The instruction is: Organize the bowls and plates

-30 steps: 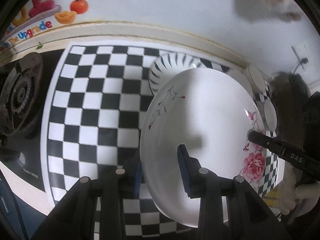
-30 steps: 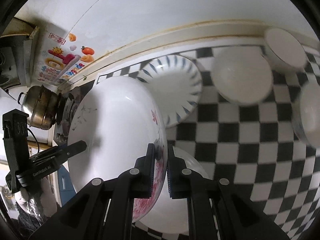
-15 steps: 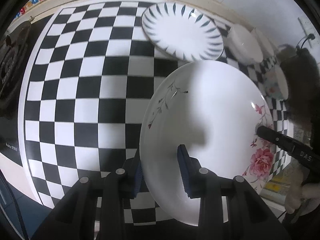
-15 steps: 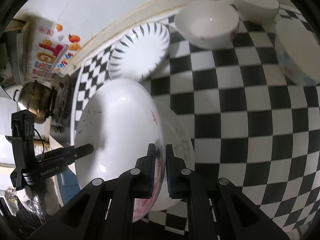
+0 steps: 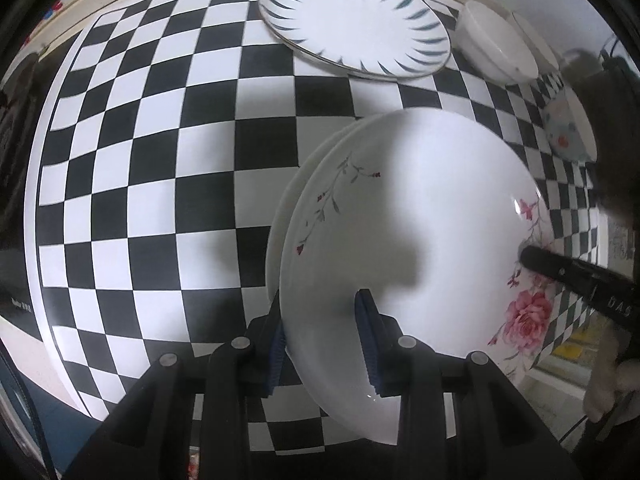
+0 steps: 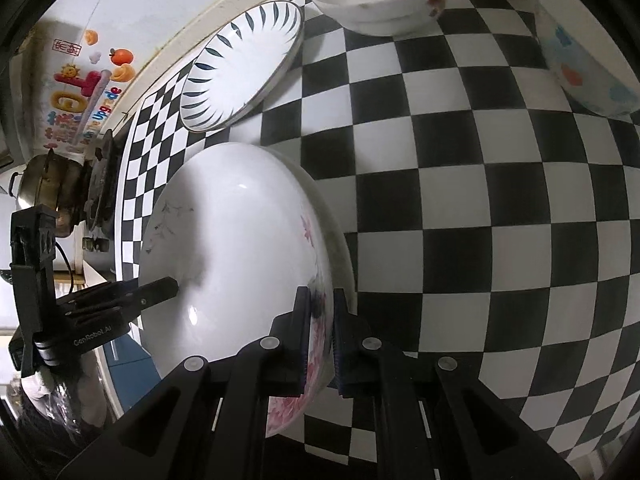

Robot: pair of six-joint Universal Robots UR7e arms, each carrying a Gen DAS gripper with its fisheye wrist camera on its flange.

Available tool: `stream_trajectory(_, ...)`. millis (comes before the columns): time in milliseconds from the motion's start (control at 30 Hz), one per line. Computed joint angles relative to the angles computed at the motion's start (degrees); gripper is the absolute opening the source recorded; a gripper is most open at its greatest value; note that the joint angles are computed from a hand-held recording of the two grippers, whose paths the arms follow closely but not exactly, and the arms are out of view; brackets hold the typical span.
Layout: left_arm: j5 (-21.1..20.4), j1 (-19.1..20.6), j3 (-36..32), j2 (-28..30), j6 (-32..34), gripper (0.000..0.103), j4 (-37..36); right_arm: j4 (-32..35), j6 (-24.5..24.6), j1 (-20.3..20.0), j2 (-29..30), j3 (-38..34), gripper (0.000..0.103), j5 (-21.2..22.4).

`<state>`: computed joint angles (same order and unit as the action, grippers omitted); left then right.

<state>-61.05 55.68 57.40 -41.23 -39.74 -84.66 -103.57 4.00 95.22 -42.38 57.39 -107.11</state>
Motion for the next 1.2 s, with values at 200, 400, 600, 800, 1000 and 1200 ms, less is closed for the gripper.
stream_trajectory(200,-0.45,0.04,-2.74,1.75,-0.27,0.03,3.36,-1.12,-0.01,-0.18,-0.67,0.88,0.011,0.28)
stream_trajectory(400,-0.11,-0.16,-7.34,4.52,-0.6,0.03,8.98,-0.77,0.54,-0.46,-0.88,0.81,0.01,0.89)
stream_trajectory(600,1.89,-0.98,-12.0,7.64,-0.92,0.03,14.39,-0.47,-0.05,-0.53,-1.07,1.03,0.009,1.06)
stream_trajectory(800,2.87,-1.06,-14.83,9.33,-1.78,0.03,16.3,2.4,-0.77,0.26,0.54,-0.98,0.01,-1.14)
stream_trajectory(1000,2.01,-0.7,-14.16,8.2,-1.98,0.031,13.77,6.91,1.12,0.75,2.51,-4.13,0.021,-2.08)
stream_trajectory(1200,0.77,-0.68,-12.56,6.42,-3.02,0.031,9.53,10.28,3.67,0.68,3.55,-6.53,0.034,-0.45)
